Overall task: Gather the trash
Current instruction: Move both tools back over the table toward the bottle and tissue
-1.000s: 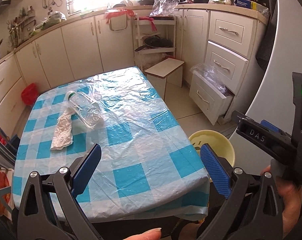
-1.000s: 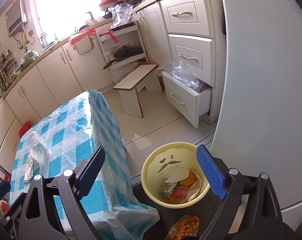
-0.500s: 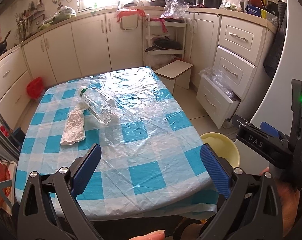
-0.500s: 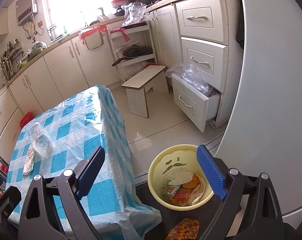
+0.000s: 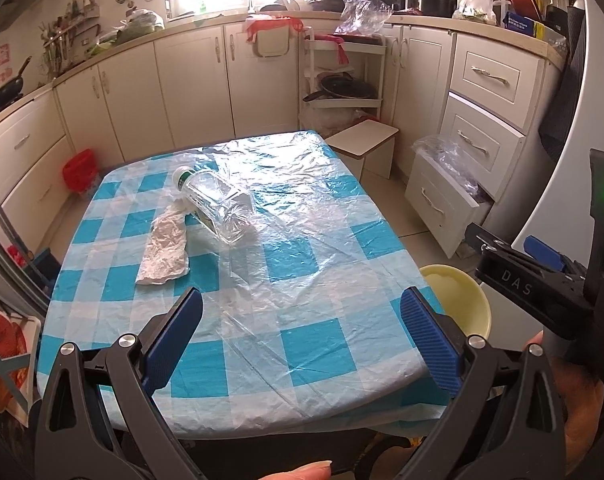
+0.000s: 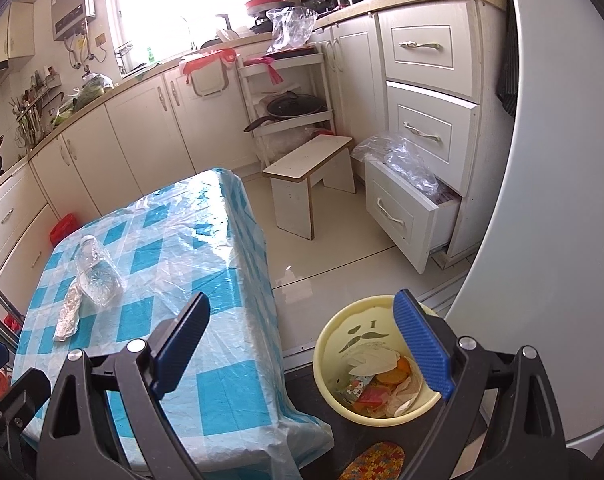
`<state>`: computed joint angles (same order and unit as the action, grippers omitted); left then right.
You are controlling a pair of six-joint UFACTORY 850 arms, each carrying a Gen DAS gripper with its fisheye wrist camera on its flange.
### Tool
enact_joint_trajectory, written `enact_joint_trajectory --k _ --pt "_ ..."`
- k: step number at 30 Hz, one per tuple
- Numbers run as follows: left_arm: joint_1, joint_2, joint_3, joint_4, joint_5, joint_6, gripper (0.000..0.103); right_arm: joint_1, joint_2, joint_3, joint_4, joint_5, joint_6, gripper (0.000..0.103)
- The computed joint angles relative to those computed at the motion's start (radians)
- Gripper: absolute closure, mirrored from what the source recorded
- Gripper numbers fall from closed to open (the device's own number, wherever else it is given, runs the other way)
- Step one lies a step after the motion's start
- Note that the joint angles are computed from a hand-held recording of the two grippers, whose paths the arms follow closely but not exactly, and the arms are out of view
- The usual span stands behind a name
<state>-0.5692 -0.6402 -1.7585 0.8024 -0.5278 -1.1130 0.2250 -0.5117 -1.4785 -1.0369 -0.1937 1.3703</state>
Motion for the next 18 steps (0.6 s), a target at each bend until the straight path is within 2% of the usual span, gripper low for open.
enact_joint_trajectory --k 18 --pt "0.032 0.015 0.039 0.021 0.003 -0.039 0.008 0.039 -0.046 -0.064 0.143 0.009 -0.192 0.014"
